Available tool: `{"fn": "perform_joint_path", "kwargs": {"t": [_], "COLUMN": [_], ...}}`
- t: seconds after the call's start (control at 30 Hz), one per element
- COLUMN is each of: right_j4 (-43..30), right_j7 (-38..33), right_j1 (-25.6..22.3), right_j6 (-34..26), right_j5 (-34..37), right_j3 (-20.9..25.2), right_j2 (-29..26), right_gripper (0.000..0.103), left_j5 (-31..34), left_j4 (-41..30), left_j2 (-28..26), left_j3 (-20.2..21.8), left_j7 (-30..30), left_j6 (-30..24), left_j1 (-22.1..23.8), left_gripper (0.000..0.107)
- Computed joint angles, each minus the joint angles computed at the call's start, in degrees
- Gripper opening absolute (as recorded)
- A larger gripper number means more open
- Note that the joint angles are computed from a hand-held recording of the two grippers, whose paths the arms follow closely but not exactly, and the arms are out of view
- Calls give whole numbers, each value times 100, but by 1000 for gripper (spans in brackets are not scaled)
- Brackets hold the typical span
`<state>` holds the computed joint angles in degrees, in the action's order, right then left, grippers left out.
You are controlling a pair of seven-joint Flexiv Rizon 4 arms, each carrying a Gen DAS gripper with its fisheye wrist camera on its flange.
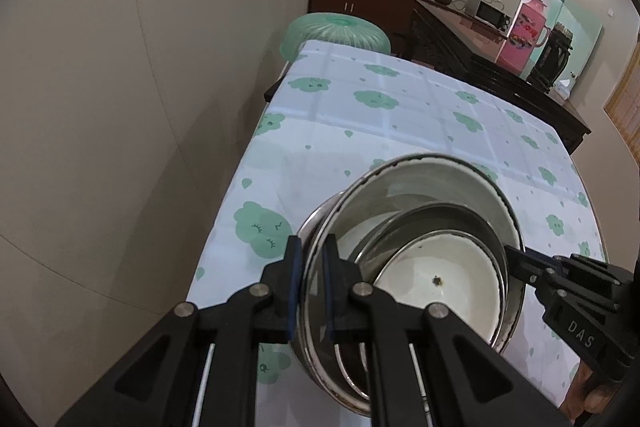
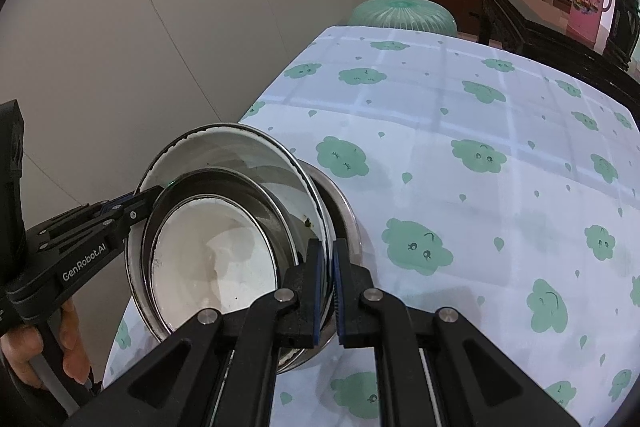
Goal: Organize plates and bowls
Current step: 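Lower the bowl stack into the empty steel bowl with both grippers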
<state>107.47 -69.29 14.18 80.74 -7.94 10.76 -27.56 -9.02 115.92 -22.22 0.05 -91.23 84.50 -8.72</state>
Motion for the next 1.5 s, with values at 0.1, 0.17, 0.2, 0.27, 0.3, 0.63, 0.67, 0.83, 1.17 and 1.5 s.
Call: {"fn": "perform_joint_path", "kwargs": {"t": [0.1,0.17,0.2,0.27,0.3,0.63,0.67,0.83,1.17,1.5], "right_j4": [-1,22,26,17,14,15,18,-20,-160,-227], "right_j7": [-18,-42,-53,-87,-105,-221,-226,-183,-258,-142], "right_j1": [-35,-36,-44,-73,-84,-49,-37,62,42,168], "right_j6": [-5,10,20,25,14,-280,-285,-367,-531,-644], "right_j5": [49,56,69,105,117,59,55,-54,-36,-226], "right_j3": [51,59,72,111,126,49,36,-72,-25,-189], "right_j2": [14,43,52,58,74,187,190,142,-16,-54], "right_gripper": [7,7,7,7,7,7,7,7,7,7], "left_j5": [59,140,160,210,222,671,685,892,1007,1070], "left_j4": [-24,-40,-48,-56,-74,-311,-320,-426,-570,-704], "left_j2": [15,46,54,87,87,51,47,-13,-165,-254], "left_j3": [86,177,186,221,216,473,458,536,500,545], "left_j7": [-85,-161,-178,-230,-240,-599,-615,-800,-844,-914], "left_j6": [-3,-15,-20,-30,-43,-383,-404,-546,-694,-761], "left_j1": [-77,-152,-155,-178,-171,-402,-381,-418,-345,-364], "left_gripper": [7,7,7,7,7,8,8,8,8,9]}}
